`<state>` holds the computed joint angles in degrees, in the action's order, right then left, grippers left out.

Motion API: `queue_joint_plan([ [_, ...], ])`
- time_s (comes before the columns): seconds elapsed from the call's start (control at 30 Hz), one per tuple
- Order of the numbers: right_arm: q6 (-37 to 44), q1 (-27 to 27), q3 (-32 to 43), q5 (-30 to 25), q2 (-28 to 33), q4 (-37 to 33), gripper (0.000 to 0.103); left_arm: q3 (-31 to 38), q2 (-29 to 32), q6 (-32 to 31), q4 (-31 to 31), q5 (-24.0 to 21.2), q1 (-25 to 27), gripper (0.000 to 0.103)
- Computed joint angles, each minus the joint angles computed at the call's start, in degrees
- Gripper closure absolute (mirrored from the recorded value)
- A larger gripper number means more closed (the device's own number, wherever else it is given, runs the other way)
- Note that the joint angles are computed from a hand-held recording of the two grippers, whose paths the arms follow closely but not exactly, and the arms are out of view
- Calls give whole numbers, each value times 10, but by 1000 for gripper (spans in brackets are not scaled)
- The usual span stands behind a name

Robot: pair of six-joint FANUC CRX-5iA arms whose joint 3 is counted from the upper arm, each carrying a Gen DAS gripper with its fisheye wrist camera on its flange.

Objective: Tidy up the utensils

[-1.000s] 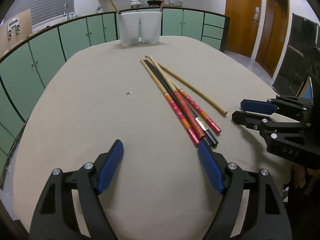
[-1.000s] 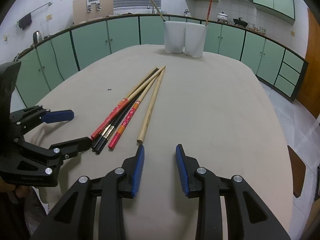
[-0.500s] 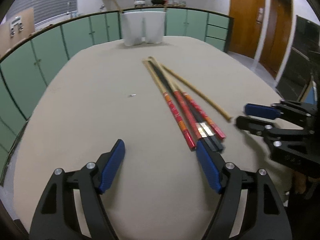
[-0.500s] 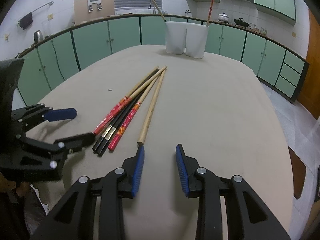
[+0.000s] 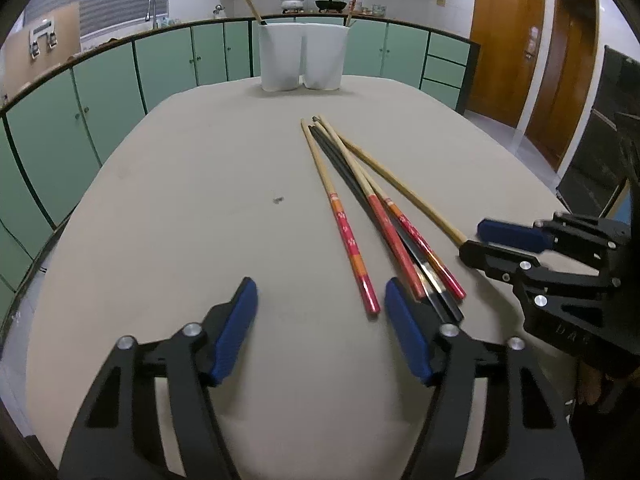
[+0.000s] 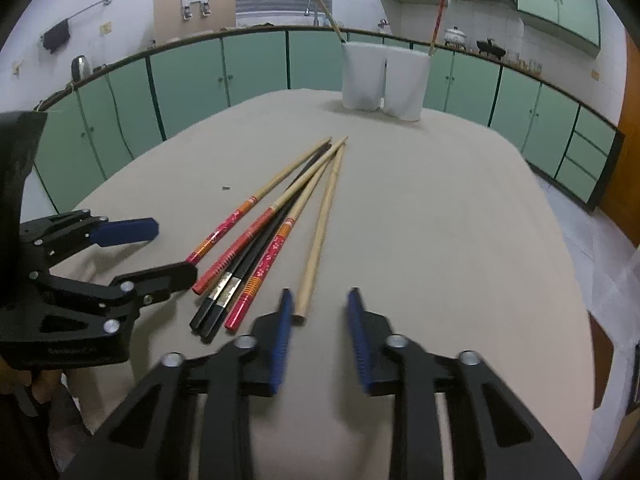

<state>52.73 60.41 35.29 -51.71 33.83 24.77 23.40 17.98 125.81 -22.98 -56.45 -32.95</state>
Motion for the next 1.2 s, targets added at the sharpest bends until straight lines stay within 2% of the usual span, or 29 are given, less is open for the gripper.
queue_joint_plan([
  [0.03,-5,1,0,0,1,5,86,4,3,2,-5,-2,-1,50],
  [0.07,-15,2,-3,-1,2,15,96,3,2,5,-8,-1,-2,65],
  [0.1,-38,4,-10,-2,1,34,96,-1,-1,10,-8,4,-1,84],
  [0.13,-60,5,-18,-2,-2,46,96,-8,-6,18,-5,10,1,94],
  [0.17,-91,5,-31,-1,-7,59,96,-17,-12,26,-2,16,4,98],
  [0.37,-237,16,-109,-14,-45,133,96,-37,-36,91,-31,4,-10,98],
  [0.4,-238,16,-111,-15,-49,126,96,-35,-38,104,-50,-11,-20,98],
  [0.57,-209,22,-138,11,-69,114,92,-40,-42,88,-42,-23,-24,93],
  [0.6,-212,22,-142,14,-71,117,91,-38,-40,83,-41,-22,-23,90],
  [0.7,-212,20,-145,22,-71,117,92,-42,-39,74,-38,-7,-20,92],
  [0.77,-204,19,-134,13,-66,110,96,-45,-42,70,-32,-3,-15,98],
  [1.0,-203,23,-112,-8,-89,108,96,-31,-72,40,-7,-5,-11,98],
  [1.13,-156,20,-52,-35,-87,99,96,5,-84,23,-17,-23,-10,98],
  [1.2,-113,16,5,-61,-73,84,96,16,-89,13,-8,-23,0,98],
])
